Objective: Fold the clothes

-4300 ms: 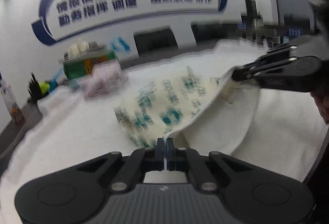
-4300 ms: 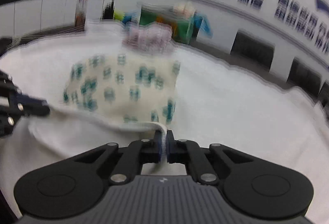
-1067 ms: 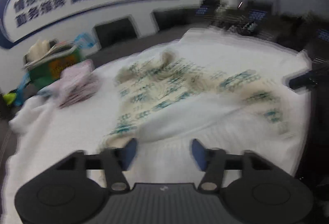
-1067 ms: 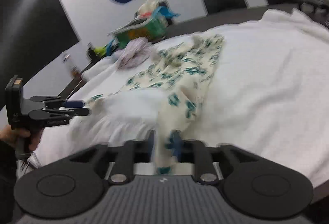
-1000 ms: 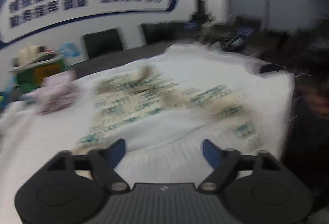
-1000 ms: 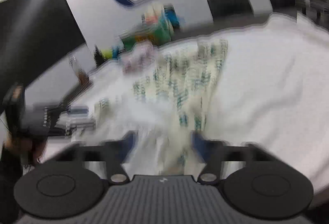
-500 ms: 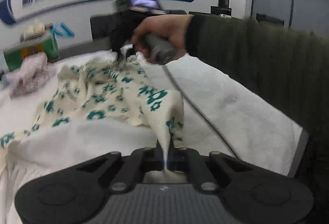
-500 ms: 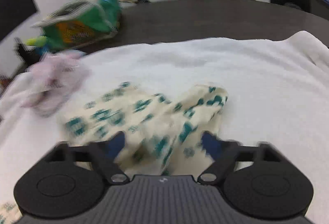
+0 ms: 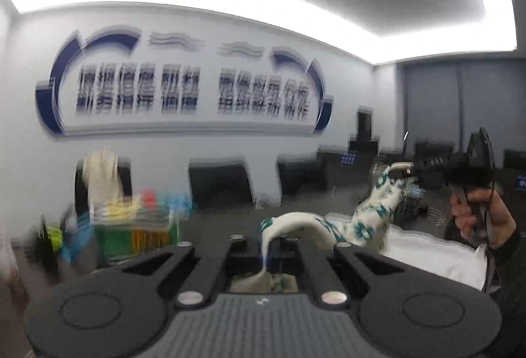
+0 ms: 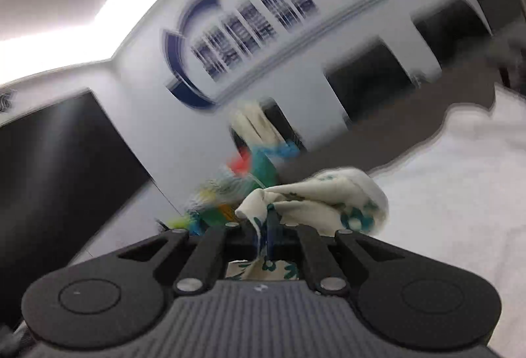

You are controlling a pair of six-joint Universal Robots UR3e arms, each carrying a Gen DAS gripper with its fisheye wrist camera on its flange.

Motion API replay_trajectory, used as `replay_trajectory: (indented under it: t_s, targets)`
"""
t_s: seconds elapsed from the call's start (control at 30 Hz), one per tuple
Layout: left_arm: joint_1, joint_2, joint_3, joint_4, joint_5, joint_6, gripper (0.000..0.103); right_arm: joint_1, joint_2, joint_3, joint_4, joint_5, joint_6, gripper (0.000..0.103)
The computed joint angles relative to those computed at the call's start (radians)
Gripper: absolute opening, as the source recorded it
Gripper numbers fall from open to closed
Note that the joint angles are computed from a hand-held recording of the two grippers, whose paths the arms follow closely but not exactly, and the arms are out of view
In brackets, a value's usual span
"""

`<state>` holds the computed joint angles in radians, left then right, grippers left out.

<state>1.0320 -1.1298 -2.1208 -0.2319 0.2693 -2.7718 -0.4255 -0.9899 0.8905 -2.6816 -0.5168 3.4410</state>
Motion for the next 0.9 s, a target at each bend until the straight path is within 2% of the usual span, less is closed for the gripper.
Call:
replay_trajectory:
  t_s: [0.03,0.07,0.1,0.13,0.2,0.27,0.33,0.4,0.47,0.53,0.63,0.73,0.77,0.8,0.83,0.9]
  targets:
    - [0.077,0.029,-0.013,0.099,-0.078,-0.081,0.0,-0.032,-0.086,0.105,-0.105,0.057,0.032,0.004]
    - [0.123,0.018,0.0,0.238,-0.109,-0.191,0.001,-0.065,-0.168,0.2,-0.217,0.094,0.078,0.004]
    - [0.127,-0.004,0.028,0.293,-0.102,-0.24,0.001,-0.097,-0.23,0.254,-0.284,0.12,0.115,0.004]
    - [0.1,-0.029,0.056,0.265,-0.071,-0.219,0.001,-0.119,-0.261,0.277,-0.364,0.134,0.161,0.004]
    - [-0.005,-0.112,0.136,0.172,0.045,-0.13,0.001,-0.133,-0.322,0.318,-0.395,0.103,0.142,0.004]
    - [-0.145,-0.245,0.257,0.095,0.2,-0.065,0.001,-0.095,-0.326,0.305,-0.263,0.053,0.024,0.004]
    - [-0.268,-0.402,0.41,0.028,0.342,-0.024,0.001,-0.019,-0.259,0.224,-0.113,-0.032,-0.067,0.004]
    - [-0.357,-0.529,0.574,-0.034,0.462,-0.007,0.001,0.055,-0.131,0.072,-0.02,-0.128,-0.068,0.004]
    - [-0.366,-0.564,0.659,-0.037,0.464,-0.024,0.001,0.104,-0.008,-0.094,0.03,-0.219,-0.025,0.004]
    - [-0.345,-0.544,0.682,0.028,0.436,-0.064,0.001,0.114,0.034,-0.152,-0.008,-0.235,0.045,0.004]
    - [-0.26,-0.45,0.595,0.184,0.338,-0.133,0.001,0.077,-0.042,-0.045,-0.196,-0.178,0.108,0.004]
    - [-0.145,-0.26,0.336,0.307,0.247,-0.185,0.001,-0.009,-0.2,0.201,-0.374,-0.099,0.157,0.004]
    - [-0.112,-0.205,0.232,0.29,0.194,-0.112,0.001,-0.035,-0.264,0.305,-0.422,-0.089,0.165,0.004]
    - [-0.08,-0.141,0.127,0.246,0.149,-0.021,0.001,-0.063,-0.303,0.41,-0.433,-0.041,0.114,0.004]
    - [-0.046,-0.053,0.022,0.141,0.115,0.1,0.001,-0.088,-0.349,0.515,-0.417,-0.001,0.044,0.005]
    - [0.015,0.157,-0.187,-0.204,0.095,0.4,0.006,-0.136,-0.435,0.724,-0.397,0.05,-0.089,0.005]
